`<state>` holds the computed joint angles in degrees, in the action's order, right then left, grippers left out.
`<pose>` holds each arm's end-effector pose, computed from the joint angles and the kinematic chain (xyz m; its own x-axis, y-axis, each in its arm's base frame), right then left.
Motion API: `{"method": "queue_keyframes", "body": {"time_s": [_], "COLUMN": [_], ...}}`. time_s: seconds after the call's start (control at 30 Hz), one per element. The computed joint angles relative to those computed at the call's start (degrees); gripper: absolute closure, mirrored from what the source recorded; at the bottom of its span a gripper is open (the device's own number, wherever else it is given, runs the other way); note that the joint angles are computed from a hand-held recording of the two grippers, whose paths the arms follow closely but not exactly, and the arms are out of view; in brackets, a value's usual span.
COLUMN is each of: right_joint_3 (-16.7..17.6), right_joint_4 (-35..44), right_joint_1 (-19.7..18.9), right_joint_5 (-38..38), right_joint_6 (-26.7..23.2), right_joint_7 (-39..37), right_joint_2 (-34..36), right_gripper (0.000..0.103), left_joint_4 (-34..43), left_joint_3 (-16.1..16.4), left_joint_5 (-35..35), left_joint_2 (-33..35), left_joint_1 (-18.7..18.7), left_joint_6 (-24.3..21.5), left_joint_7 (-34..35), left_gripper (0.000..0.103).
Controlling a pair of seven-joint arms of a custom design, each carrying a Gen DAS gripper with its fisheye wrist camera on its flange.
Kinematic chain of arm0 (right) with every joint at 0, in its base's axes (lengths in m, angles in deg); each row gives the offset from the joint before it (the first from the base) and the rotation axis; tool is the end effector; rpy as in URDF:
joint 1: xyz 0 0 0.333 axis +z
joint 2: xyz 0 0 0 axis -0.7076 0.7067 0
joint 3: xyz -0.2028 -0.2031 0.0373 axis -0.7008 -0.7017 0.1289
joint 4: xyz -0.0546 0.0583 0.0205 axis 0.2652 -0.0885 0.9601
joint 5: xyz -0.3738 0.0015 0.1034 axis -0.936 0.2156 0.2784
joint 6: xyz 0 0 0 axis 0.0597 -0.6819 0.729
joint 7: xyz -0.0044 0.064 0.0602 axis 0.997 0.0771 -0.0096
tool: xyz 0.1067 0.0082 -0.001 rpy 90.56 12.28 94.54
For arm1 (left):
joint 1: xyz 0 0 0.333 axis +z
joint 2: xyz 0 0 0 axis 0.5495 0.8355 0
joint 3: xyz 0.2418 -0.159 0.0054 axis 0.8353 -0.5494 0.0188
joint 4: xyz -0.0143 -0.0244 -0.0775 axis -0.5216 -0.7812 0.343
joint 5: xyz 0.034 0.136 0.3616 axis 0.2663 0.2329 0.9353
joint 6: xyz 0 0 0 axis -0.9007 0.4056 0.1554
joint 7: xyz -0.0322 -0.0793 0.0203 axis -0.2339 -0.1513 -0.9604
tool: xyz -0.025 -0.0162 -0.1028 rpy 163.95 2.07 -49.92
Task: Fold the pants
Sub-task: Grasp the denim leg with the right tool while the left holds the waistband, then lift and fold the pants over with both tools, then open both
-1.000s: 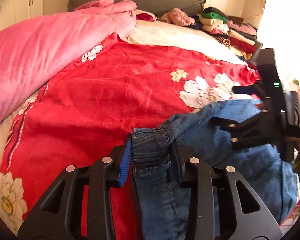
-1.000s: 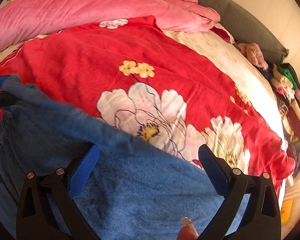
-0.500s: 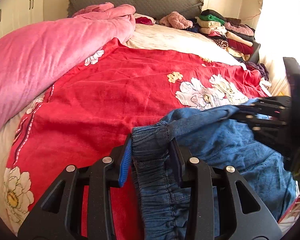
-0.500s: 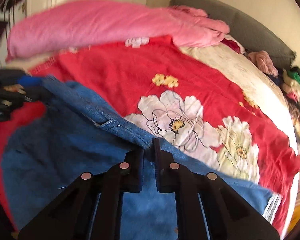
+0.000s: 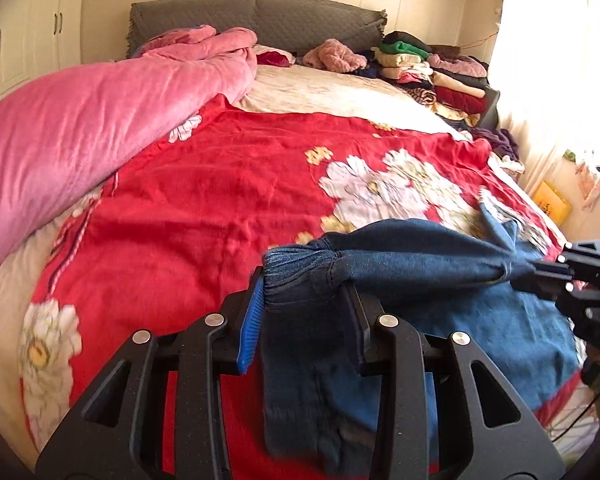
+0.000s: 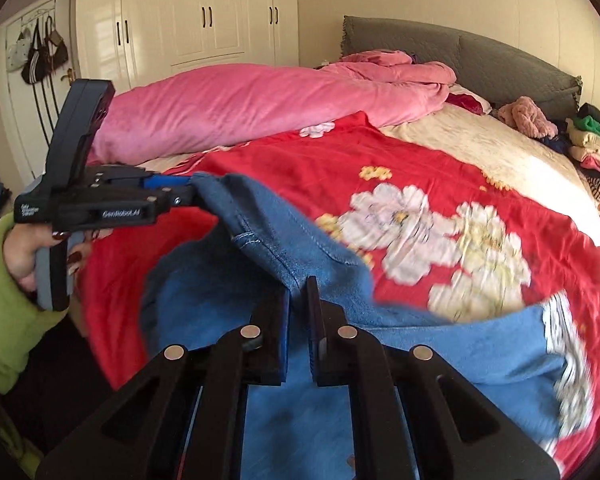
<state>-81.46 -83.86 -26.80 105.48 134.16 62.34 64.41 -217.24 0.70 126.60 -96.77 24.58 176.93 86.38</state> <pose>0.4684 0.0635 0.4360 0.6431 -0.7655 -0.0214 -0.4862 -0.3866 -0.7837 0.4343 -0.2965 0.4386 -0.1852 -0.9739 0.1314 -0.6695 0.0272 -0.7423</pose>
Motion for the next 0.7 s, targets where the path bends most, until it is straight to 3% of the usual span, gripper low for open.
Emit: {"method": "queue_keyframes", "body": {"time_s": [0.23, 0.4, 0.7], "right_joint_3": [1.1, 1.2, -1.7], "right_joint_4": [-10.3, -14.7, -18.3], "right_joint_1": [2.0, 4.0, 8.0], "right_joint_5": [-4.2, -9.2, -15.3], "right_joint_6": [-0.6, 0.5, 1.8], "right_joint_7": [2.6, 6.6, 11.6], "right_joint_2": [-7.6, -9.6, -12.4], "right_gripper": [0.096, 0.096, 0.096], "left_joint_4": [-6.3, -10.9, -16.0], "left_joint_3": [-1.9, -2.1, -3.4], "left_joint_5": [-3.8, -10.9, -20.3], "left_joint_2": [-4.9, -7.1, -10.2], "left_joint_1": [0.1, -1.0, -1.8], "left_joint_6": [0.5, 1.6, 0.9], "left_joint_7": [0.2, 4.3, 8.6], "left_gripper": [0.076, 0.076, 0.073]}}
